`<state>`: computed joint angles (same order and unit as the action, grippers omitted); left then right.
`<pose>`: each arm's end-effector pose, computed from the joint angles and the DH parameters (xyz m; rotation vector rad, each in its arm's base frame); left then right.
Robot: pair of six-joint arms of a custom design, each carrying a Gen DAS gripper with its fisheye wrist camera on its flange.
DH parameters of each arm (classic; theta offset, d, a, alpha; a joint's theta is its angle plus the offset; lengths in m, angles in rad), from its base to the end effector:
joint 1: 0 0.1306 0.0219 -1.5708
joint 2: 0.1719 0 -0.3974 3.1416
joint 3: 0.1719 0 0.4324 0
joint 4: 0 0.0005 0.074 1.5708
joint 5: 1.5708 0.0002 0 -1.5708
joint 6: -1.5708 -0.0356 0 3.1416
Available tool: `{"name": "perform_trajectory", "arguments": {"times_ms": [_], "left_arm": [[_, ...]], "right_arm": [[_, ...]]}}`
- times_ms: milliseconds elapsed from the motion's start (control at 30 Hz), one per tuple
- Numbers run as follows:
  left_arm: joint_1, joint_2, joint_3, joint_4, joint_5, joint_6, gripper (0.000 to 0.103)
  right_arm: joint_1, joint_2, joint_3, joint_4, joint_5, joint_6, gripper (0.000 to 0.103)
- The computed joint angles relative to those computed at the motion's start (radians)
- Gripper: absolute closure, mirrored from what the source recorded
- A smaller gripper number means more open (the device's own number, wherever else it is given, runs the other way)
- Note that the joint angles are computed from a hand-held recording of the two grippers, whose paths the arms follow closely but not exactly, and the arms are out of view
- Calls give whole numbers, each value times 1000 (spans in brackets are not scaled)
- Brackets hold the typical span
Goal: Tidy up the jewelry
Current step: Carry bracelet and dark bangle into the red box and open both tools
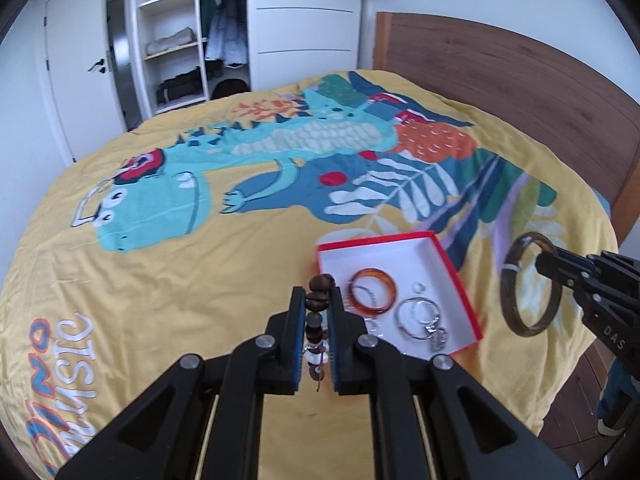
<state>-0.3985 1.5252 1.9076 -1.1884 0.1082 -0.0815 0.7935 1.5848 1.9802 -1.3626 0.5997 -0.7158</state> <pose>0.5040 -0.2169 0.6071 0.6182 2.3074 -0.2793 0.4025 0.3797 0.6025 0.1323 2.3144 -0.0277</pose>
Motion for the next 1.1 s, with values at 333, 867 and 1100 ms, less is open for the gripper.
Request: {"name": "perform_trajectory", "arguments": {"times_ms": [333, 867, 1100], "left_arm": [[-100, 103, 5, -29, 38, 17, 94], [-82, 217, -38, -63, 87, 25, 94], [-60, 232, -58, -56, 90, 38, 93]], "right_arm": [[-110, -25, -129, 120, -94, 38, 94], [-206, 127, -127, 210, -265, 88, 93], [-226, 189, -94, 155, -296, 74, 93]]}}
